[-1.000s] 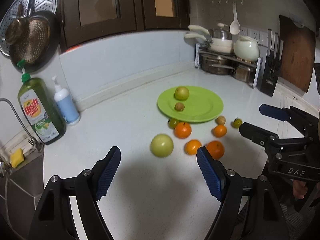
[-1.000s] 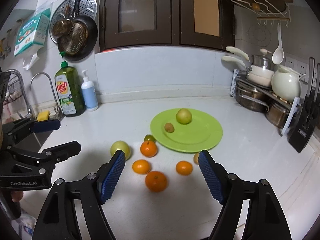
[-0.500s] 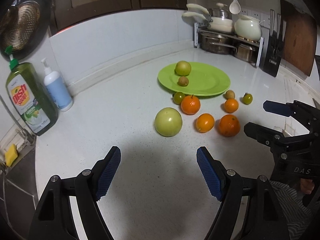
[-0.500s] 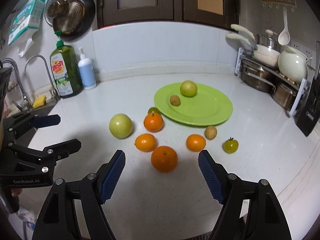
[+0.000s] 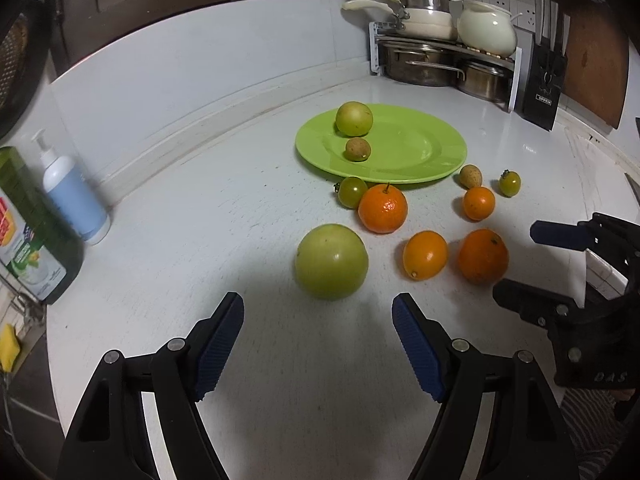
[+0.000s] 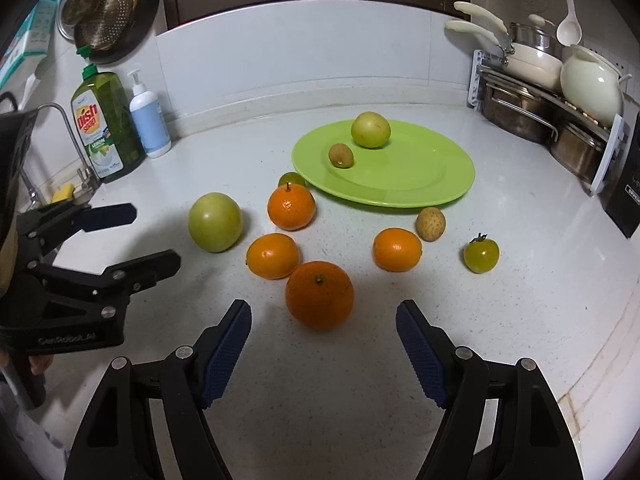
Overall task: Organize fruits
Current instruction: 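Withdraw both open tools from the plate back toward the loose fruits, then grasp the pale green round fruit with the left tool while the right tool grasps a large tangerine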
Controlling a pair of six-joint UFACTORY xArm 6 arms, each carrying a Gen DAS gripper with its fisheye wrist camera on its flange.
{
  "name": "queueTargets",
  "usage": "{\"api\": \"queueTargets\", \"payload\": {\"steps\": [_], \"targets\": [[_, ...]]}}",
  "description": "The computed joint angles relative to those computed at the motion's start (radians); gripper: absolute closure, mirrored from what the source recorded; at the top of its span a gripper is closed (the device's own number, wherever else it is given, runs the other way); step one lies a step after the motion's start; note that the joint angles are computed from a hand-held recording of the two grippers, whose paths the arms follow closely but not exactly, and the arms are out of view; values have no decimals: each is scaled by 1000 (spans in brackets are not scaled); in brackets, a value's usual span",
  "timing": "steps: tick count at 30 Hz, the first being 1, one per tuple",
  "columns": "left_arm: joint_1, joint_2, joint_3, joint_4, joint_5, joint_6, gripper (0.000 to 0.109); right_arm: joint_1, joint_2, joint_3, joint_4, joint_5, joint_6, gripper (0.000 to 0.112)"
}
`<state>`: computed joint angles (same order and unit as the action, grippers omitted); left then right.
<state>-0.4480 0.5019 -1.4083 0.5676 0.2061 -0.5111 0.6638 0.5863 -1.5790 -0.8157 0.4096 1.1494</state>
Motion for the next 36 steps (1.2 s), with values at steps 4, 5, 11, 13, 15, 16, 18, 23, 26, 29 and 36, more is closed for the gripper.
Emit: {"api": "queueTargets", "payload": {"steps": [4, 5, 11, 13, 15, 16, 18, 23, 26, 29, 36], "targets": [[-4, 51, -64, -36, 26, 50, 35, -2, 18, -17, 52, 5, -51, 45], [-6, 61, -75, -64, 29, 76, 35, -3, 23, -21, 68, 5, -69, 47], [-13, 121, -151, -153, 53, 170, 41, -10, 44, -40, 114, -1, -117, 53], [-15, 137, -176, -170, 62, 192, 42, -13, 49, -42, 134, -10, -135, 54], [-18, 152, -199, -170, 75, 204, 44, -16, 51, -41, 144, -18, -145, 56], [-21, 162, -214, -178, 84, 216, 45, -18, 52, -40, 152, -23, -154, 57], [-23, 176, -234, -195, 98, 235, 49, -20, 57, -42, 177, -32, -177, 59], [-25, 199, -264, -266, 112, 283, 59, -23, 66, -47, 210, -51, -214, 63], [-25, 199, -265, -275, 113, 289, 59, -23, 71, -48, 236, -65, -246, 69], [-25, 194, -256, -261, 109, 277, 60, -22, 70, -48, 229, -68, -244, 69], [-24, 159, -215, -188, 101, 185, 60, -25, 62, -37, 215, -79, -232, 70]]}}
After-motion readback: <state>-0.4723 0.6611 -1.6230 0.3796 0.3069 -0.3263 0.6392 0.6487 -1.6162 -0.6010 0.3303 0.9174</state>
